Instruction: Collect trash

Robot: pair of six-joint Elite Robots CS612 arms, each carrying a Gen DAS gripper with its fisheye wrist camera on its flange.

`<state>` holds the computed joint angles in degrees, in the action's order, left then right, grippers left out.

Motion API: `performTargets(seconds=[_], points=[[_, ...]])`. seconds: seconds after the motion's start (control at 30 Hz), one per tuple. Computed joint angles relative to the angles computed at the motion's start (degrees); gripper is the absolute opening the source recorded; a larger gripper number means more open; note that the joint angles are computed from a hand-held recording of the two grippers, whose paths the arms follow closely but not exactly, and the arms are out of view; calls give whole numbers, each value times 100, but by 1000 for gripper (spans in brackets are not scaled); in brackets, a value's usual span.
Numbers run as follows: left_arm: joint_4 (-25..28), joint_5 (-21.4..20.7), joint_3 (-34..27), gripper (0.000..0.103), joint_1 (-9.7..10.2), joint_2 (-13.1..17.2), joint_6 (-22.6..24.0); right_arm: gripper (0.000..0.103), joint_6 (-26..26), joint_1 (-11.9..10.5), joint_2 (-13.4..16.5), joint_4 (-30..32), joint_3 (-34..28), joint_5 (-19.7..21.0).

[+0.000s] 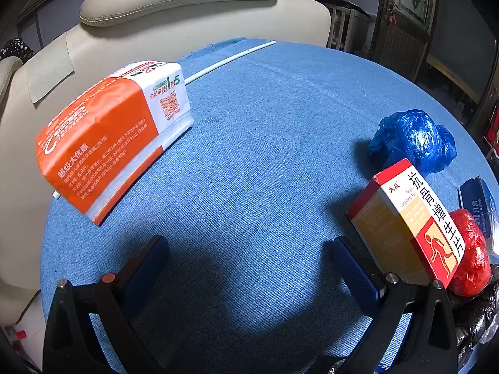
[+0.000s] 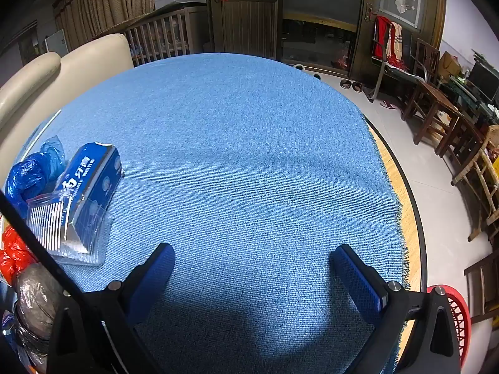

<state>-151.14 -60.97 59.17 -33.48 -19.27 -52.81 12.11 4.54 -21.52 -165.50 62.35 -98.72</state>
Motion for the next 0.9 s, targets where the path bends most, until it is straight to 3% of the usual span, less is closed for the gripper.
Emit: performTargets(seconds=[0.27, 0.37, 0.4, 0.43, 0.53, 0.7, 0.77, 0.9], points=[[-61, -65, 82, 103, 11, -45, 232, 103, 3, -16, 26, 31, -52, 23], [-34, 447, 362, 103, -52, -242, 221, 103, -151, -88, -124, 343, 88, 477], [-256, 565, 558, 103, -81, -351, 248, 103, -151, -165, -267, 327, 300, 919], [-460, 642, 738, 103, -107, -457, 262, 103, -91, -221, -385, 89, 531, 1172], [-935, 1009, 1221, 103, -252, -761, 278, 103, -136, -261, -679, -518, 1062, 1187], [-1919, 1178, 1873, 103, -544, -1102, 546, 103, -625, -257, -1258, -1817, 2238, 1615], [-2327, 1088, 2047, 103, -632, -1128, 784, 103, -742, -229, -1457, -2453, 2712, 1621], [-2488, 717, 2255, 103, -805, -1250, 1106, 103, -755, -177, -1667, -3137, 3289, 1592]])
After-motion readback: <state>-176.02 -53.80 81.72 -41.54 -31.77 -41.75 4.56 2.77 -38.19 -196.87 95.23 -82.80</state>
